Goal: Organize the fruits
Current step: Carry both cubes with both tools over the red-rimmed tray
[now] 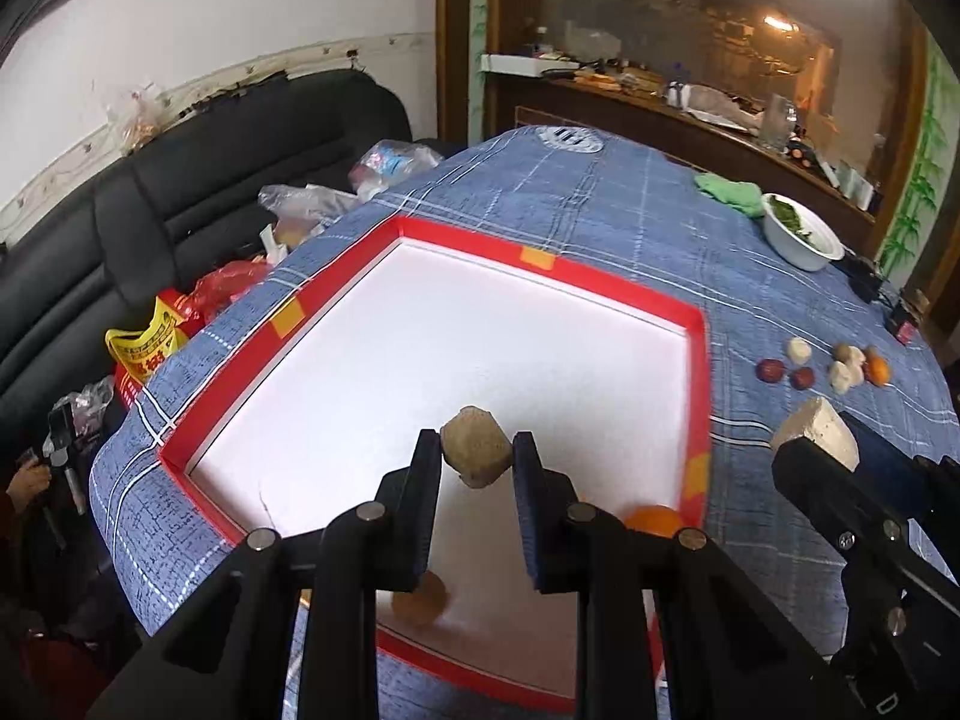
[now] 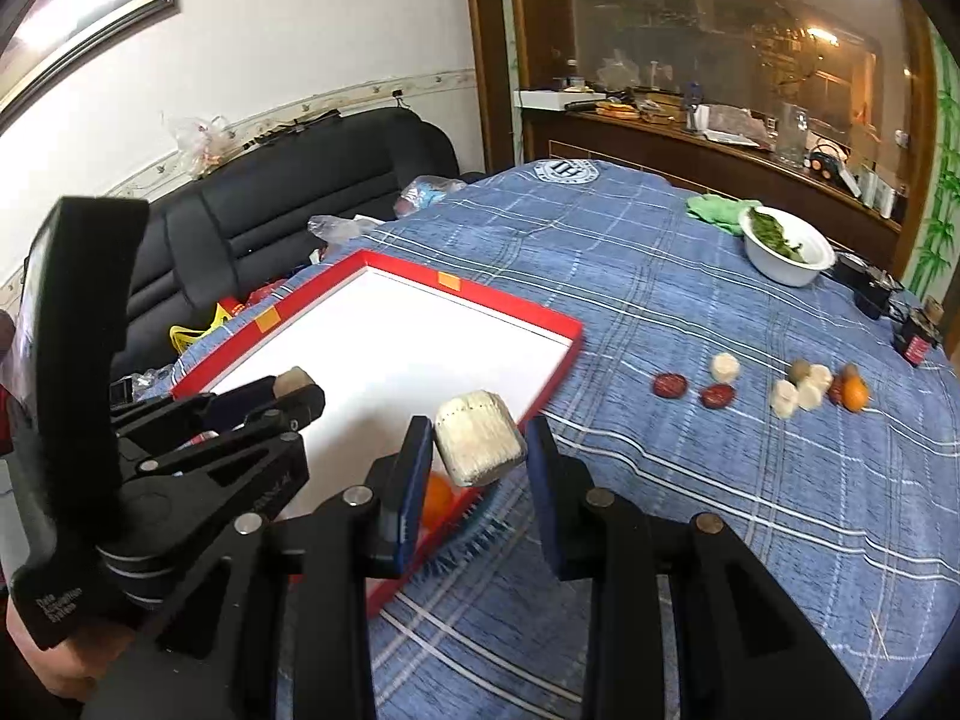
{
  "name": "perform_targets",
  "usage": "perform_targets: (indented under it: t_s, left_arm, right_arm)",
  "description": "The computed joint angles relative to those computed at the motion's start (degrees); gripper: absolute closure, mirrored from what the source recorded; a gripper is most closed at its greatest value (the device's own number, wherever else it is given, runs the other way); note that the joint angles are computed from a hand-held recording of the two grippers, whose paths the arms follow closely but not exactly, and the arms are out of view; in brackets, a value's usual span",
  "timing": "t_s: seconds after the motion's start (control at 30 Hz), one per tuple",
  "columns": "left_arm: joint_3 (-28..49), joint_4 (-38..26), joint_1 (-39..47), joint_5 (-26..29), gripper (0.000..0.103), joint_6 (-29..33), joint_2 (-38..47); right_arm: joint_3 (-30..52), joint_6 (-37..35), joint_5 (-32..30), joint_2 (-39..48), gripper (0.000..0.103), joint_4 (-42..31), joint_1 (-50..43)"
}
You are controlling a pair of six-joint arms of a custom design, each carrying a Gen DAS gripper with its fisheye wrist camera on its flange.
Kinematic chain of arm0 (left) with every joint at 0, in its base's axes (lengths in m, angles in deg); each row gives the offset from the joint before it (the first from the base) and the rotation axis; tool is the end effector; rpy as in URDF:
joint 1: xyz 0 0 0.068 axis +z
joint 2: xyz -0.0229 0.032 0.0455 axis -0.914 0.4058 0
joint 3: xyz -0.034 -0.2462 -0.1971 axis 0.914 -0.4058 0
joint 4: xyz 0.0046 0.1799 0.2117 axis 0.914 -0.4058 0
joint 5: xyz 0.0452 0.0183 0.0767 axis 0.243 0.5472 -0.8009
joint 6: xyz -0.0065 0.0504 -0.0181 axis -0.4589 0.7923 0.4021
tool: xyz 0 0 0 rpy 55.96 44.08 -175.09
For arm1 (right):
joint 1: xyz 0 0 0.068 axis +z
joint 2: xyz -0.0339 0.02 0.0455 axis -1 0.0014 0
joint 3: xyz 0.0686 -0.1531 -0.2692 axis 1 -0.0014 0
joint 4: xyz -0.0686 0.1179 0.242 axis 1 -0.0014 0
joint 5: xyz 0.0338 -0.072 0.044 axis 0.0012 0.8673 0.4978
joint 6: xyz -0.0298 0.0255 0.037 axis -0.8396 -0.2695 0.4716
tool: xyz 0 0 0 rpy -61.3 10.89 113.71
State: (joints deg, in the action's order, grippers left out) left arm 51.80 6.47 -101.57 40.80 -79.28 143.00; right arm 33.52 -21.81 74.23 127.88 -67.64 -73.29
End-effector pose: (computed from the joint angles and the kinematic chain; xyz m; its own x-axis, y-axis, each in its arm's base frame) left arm 0.3065 -0.2134 0.1627 -0.6820 0.2803 -0.6755 0.4003 0.9161 -0.0240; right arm 0.2079 0.0510 0.1912 -0.6098 0.2382 -0.7559 0.2132 0.9679 0.1330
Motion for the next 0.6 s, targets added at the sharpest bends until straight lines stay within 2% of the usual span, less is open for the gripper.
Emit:
perform_targets:
  t_s: [0.33, 0.6]
  left_arm:
    - [4.22, -2.25, 4.21, 0.49, 0.08, -0.4, 4.77]
    - [6.32, -3.81, 3.85, -0.87, 0.08, 0.1, 7.02]
  right_arm:
    - [2.71, -0.63, -4.23, 10.89, 0.069, 7.73, -2.28]
    - [4.09, -0.84, -8.17, 18.86, 0.069, 12.81, -4.73]
